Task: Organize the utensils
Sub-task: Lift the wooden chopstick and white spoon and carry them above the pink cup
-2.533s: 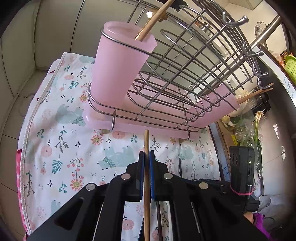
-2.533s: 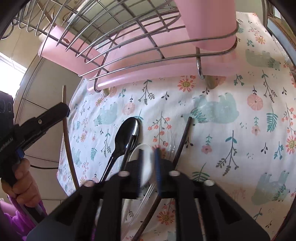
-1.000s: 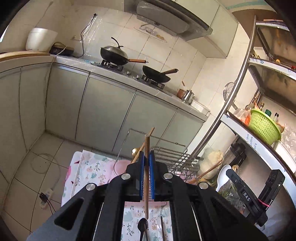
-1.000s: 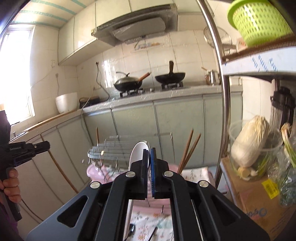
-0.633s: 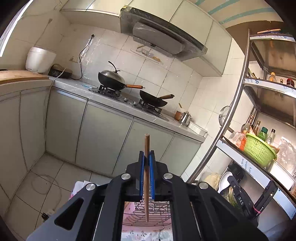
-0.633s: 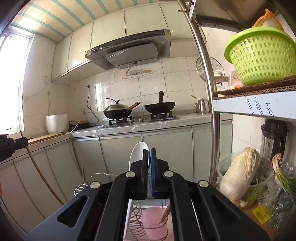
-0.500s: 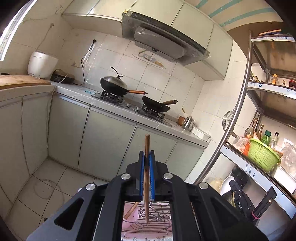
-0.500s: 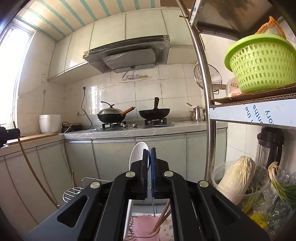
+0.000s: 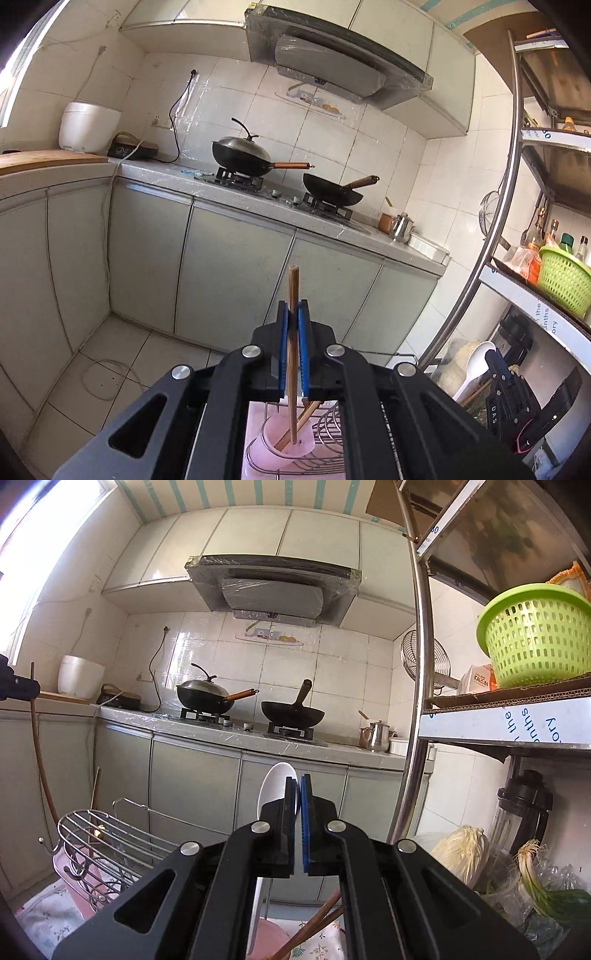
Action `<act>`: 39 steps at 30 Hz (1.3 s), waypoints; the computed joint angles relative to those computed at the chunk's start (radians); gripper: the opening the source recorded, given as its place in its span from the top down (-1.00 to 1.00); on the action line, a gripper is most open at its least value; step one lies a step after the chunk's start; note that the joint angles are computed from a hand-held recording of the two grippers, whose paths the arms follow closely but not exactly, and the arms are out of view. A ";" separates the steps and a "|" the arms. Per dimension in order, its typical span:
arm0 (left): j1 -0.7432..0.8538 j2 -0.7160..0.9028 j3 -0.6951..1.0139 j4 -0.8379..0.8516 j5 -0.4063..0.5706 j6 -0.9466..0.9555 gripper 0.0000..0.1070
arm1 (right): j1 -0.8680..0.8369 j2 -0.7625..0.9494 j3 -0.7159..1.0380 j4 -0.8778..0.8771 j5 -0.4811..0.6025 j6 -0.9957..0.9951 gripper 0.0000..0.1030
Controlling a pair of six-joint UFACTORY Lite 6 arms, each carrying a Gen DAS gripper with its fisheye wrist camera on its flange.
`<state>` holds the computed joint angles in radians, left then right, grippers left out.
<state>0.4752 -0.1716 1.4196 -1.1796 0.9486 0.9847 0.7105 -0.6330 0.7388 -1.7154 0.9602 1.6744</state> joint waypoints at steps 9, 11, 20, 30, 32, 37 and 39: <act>-0.092 -0.033 -0.164 0.053 -0.075 0.058 0.91 | 0.113 -0.081 -0.118 0.082 0.090 0.055 0.94; -0.112 -0.039 -0.195 0.064 -0.096 0.060 0.91 | 0.151 -0.111 -0.152 0.105 0.128 0.076 0.94; -0.164 -0.049 -0.264 0.078 -0.151 0.055 0.89 | 0.175 -0.216 -0.232 0.217 0.136 0.114 0.94; -0.159 -0.021 -0.240 0.076 -0.147 0.048 0.89 | -0.041 -0.255 -0.233 0.305 -0.081 0.069 0.94; -0.162 -0.004 -0.218 0.086 -0.149 0.032 0.89 | -0.163 -0.242 -0.218 0.334 -0.209 0.033 0.94; -0.189 0.033 -0.172 0.121 -0.167 0.005 0.90 | -0.431 -0.140 -0.142 0.417 -0.505 -0.094 0.94; -0.200 0.050 -0.152 0.134 -0.168 -0.008 0.90 | -0.528 -0.080 -0.093 0.516 -0.626 -0.209 0.94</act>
